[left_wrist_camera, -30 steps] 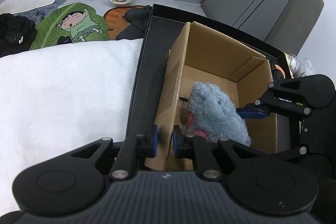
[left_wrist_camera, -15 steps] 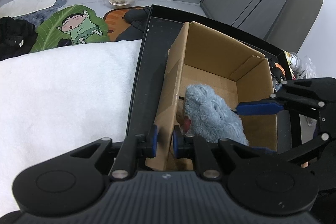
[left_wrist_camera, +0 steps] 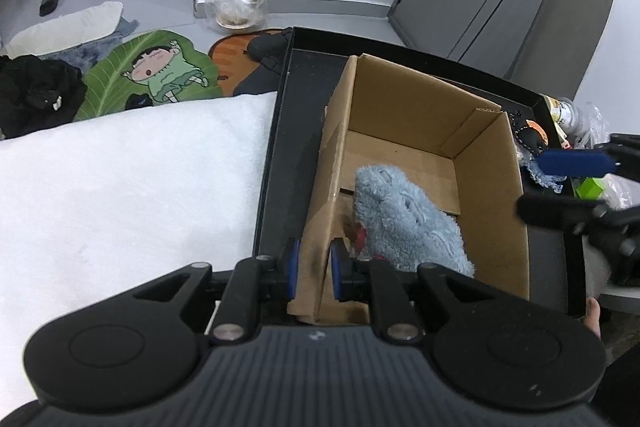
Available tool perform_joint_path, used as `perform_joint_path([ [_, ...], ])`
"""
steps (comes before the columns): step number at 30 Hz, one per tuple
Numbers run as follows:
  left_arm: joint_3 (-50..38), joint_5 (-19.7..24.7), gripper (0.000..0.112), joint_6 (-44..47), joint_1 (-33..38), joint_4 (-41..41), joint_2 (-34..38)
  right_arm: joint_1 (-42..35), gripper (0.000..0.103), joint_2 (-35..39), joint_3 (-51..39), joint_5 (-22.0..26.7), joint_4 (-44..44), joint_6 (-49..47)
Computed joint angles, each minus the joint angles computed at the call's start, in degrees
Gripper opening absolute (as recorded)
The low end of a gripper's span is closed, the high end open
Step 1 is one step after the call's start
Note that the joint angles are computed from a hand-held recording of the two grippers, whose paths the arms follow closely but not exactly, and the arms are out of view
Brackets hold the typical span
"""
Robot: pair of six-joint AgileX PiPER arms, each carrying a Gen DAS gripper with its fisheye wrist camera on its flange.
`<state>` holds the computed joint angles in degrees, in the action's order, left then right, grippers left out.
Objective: Organize soft objects
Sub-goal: 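Open the right gripper to release the plush and withdraw it, then grasp the black star-shaped plush with the right gripper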
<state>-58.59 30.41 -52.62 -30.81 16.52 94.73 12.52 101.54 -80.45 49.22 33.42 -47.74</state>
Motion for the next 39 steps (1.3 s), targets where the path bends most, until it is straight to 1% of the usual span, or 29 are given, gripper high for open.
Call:
perform_joint_path([
  [5, -0.7, 1.8, 0.018, -3.8, -1.7, 4.1, -0.1, -3.2, 0.056, -0.4, 1.6, -1.5, 1.5, -1.1],
  [12, -1.2, 2.3, 0.022, -6.5, -2.1, 6.7, 0.4, -6.6, 0.056, -0.7, 4.4, -3.5, 4.3, -3.6],
  [17, -2.1, 3.5, 0.036, -8.2, -2.9, 8.8, 1.3, -9.0, 0.056, -1.2, 7.0, -5.5, 6.6, -5.6],
  [23, -3.0, 4.3, 0.046, -9.1, -3.3, 10.0, 2.4, -12.2, 0.056, 1.5, 7.4, -8.0, 7.2, -4.9],
  [29, -3.8, 4.6, 0.048, -10.7, -3.2, 11.6, 3.4, -13.3, 0.056, 4.0, 8.4, -12.9, 6.9, -2.7],
  [32, -4.0, 5.4, 0.049, -13.8, -4.2, 14.6, 3.4, -13.8, 0.057, 5.2, 8.2, -15.2, 7.2, -2.0],
  [37, -5.6, 7.0, 0.05, -16.3, -4.9, 17.5, 4.9, -14.4, 0.058, 8.4, 6.3, -18.4, 5.1, 1.1],
  [39, -6.1, 6.9, 0.051, -16.5, -4.8, 17.7, 5.4, -14.6, 0.059, 10.2, 4.8, -18.6, 4.0, 2.9],
])
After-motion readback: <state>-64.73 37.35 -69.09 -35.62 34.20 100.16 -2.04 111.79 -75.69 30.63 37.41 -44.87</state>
